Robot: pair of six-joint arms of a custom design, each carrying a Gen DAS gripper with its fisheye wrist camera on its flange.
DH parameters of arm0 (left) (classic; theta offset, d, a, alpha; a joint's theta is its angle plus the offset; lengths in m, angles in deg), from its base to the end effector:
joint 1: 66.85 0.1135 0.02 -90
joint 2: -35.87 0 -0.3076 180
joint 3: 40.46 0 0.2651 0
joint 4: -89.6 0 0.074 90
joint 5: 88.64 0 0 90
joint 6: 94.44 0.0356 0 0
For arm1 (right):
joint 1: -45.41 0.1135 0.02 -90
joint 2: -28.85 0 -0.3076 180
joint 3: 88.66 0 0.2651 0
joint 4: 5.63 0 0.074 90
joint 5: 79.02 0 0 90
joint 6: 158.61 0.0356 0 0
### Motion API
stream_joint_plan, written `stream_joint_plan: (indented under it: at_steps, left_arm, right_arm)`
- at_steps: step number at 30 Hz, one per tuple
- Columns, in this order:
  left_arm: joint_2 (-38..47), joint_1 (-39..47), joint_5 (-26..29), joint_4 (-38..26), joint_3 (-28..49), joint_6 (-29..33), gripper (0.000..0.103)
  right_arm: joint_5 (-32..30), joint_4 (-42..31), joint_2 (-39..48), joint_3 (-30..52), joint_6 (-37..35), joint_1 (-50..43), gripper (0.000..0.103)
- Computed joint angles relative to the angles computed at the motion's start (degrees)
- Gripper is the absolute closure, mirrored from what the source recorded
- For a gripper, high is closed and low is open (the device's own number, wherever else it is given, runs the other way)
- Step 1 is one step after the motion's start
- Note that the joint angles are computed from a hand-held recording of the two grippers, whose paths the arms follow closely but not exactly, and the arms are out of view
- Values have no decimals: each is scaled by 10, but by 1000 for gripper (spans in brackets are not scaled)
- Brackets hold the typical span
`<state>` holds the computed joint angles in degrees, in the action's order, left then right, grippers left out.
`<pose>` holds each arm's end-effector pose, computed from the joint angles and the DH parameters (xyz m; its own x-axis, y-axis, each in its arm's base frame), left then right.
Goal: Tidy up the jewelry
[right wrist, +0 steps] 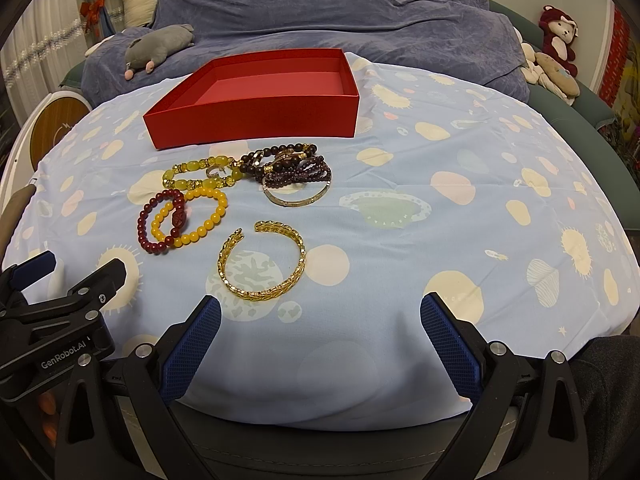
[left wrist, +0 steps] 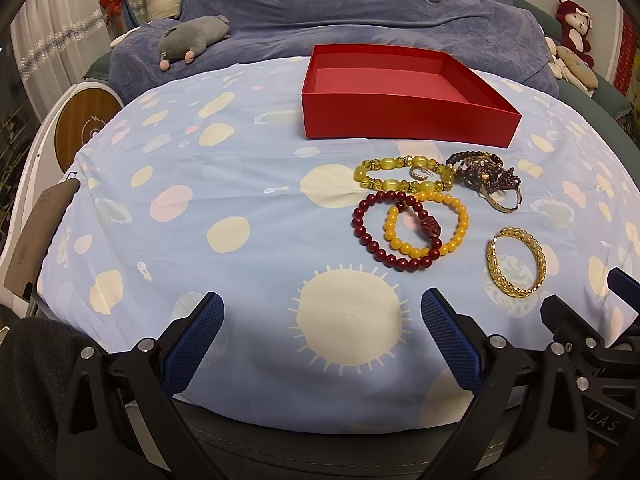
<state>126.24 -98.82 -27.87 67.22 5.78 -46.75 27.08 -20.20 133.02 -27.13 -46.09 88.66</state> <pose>0.2248 -0.1198 0.1401 -0.7752 -0.2086 -0.5962 -0.3041 0.9506 0.0629 0.2609 0.2319 0.1412 -0.7759 -0.2246 -0.5896 -0.2725 0.9621 -0.0079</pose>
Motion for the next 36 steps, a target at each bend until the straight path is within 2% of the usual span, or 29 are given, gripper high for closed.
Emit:
stream_joint_plan:
  at_steps: [22,24,33,36]
  left_arm:
    - [3,0,1,2,2,-7,8]
    - [4,4,11,9,1,-1,8]
    - [-3,35,32,25,2,19,8]
    - [1,50,39,30,2,30,8]
  right_arm:
    - [-11,5,0,-1,4,-5,7]
    - [-31,2,3,10,5,-21,7]
    - [-48,-39,41,64,-11,-20,7]
    - [-59,-52,62,86,-20,-21,12]
